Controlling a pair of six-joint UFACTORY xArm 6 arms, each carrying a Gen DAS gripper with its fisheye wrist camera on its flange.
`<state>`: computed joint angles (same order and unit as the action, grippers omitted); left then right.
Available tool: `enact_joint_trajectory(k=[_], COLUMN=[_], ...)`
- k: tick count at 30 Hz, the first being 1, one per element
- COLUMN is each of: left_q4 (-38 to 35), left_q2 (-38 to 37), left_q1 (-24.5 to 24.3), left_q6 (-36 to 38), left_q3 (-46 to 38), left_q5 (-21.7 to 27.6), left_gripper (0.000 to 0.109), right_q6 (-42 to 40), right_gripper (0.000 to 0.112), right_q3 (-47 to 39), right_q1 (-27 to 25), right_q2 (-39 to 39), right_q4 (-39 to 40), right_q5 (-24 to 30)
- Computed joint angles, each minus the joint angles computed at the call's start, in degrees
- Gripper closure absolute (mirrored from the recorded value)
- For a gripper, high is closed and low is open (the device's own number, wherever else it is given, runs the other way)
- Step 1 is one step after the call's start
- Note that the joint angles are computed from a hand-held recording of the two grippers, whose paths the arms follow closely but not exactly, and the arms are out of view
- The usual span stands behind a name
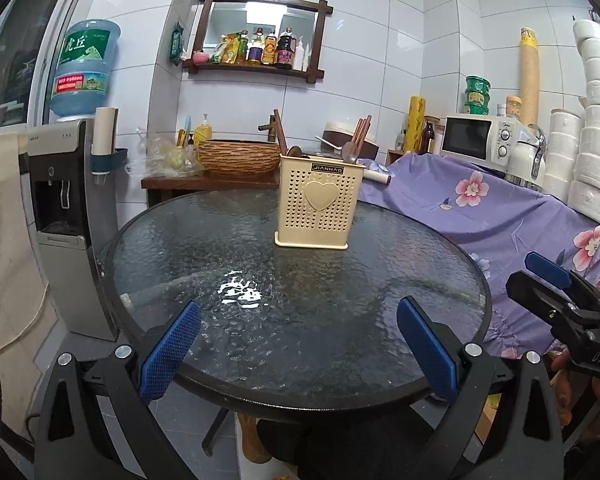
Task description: Organize utensils
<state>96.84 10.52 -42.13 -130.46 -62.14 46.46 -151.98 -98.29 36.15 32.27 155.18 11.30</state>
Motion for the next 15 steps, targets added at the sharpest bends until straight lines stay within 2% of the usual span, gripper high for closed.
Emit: enact_joint_trajectory(k=[2,15], left_q4=[0.1,1.8], left_q2=[0.0,-0.2], left_q1=[-0.4,-2.5], left_q6=[-0.3,-1.4], left_q3=[0.1,0.3], left_q5=[0.4,3.9], left_gripper=[0.012,0.012], right_q6=[-2.1,0.3], right_gripper=[0.015,0.015], right_q3=[1.5,5.2], right_q1=[-0.4,-1.1], right_q2=[-1.1,-3.1], right_q4=[2.2,1.4], right_q5=[1.1,4.0])
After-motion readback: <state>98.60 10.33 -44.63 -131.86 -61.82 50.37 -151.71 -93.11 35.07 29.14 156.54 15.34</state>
